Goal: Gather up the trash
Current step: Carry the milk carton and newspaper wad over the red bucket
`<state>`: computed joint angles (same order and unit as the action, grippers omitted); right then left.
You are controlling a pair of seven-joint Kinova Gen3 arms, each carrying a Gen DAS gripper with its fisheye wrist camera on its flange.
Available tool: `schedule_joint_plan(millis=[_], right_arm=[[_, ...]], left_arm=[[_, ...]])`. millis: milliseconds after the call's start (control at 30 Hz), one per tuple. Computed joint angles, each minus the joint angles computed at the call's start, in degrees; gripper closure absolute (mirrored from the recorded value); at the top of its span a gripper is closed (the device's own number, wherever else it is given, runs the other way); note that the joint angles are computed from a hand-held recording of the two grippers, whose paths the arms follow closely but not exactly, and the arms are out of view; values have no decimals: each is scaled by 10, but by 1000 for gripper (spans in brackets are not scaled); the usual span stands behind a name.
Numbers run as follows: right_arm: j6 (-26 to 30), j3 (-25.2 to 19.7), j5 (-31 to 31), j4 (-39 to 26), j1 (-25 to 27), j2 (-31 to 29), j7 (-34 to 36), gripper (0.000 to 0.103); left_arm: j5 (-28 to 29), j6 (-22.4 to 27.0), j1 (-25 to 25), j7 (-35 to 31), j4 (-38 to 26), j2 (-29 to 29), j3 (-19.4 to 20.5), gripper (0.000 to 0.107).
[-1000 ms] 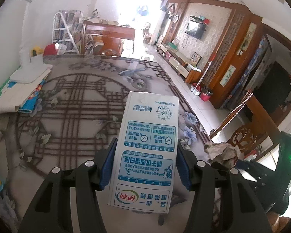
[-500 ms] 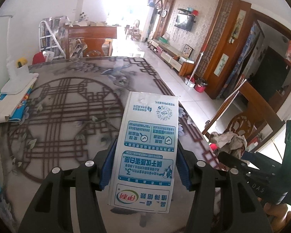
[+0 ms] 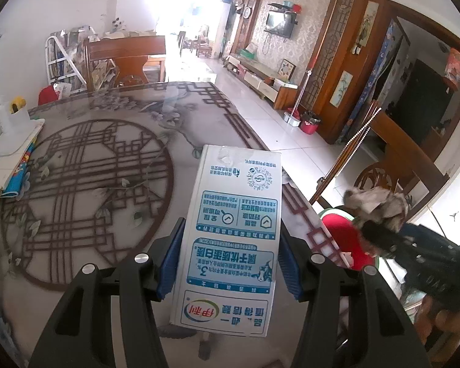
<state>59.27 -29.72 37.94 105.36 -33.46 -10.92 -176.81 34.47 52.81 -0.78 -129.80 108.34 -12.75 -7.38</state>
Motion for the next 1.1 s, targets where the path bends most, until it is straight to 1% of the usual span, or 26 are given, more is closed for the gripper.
schedule_joint_plan(millis=[167,233,433,500,667,767,900,1100], right_arm=[[13,-3,-10,18,12,-27,-9,51],[10,-6,-15,27,21,-39,-10,51],[1,-21,-37,47,56,-70,-4,51],[-4,-26,-45,56,71,-81,-2,51],[-12,-39,-69,77,107,-108,4,51],[-14,-47,-86,92,128,-123,10,51],[-31,-43,-123,123,149,-146,21,51],[-47,-43,-164,150,185,-172,47,51]], left_arm=[[-25,-14,6,16,3,2,20,54],[-37,-21,10,24,6,2,27,55],[-58,-39,27,36,15,-2,39,55],[-75,-48,33,47,19,-2,50,55],[-105,-52,48,74,22,3,67,54],[-130,-59,60,97,26,5,85,55],[-141,-67,81,111,30,7,97,55],[-155,-75,105,135,37,14,113,55]])
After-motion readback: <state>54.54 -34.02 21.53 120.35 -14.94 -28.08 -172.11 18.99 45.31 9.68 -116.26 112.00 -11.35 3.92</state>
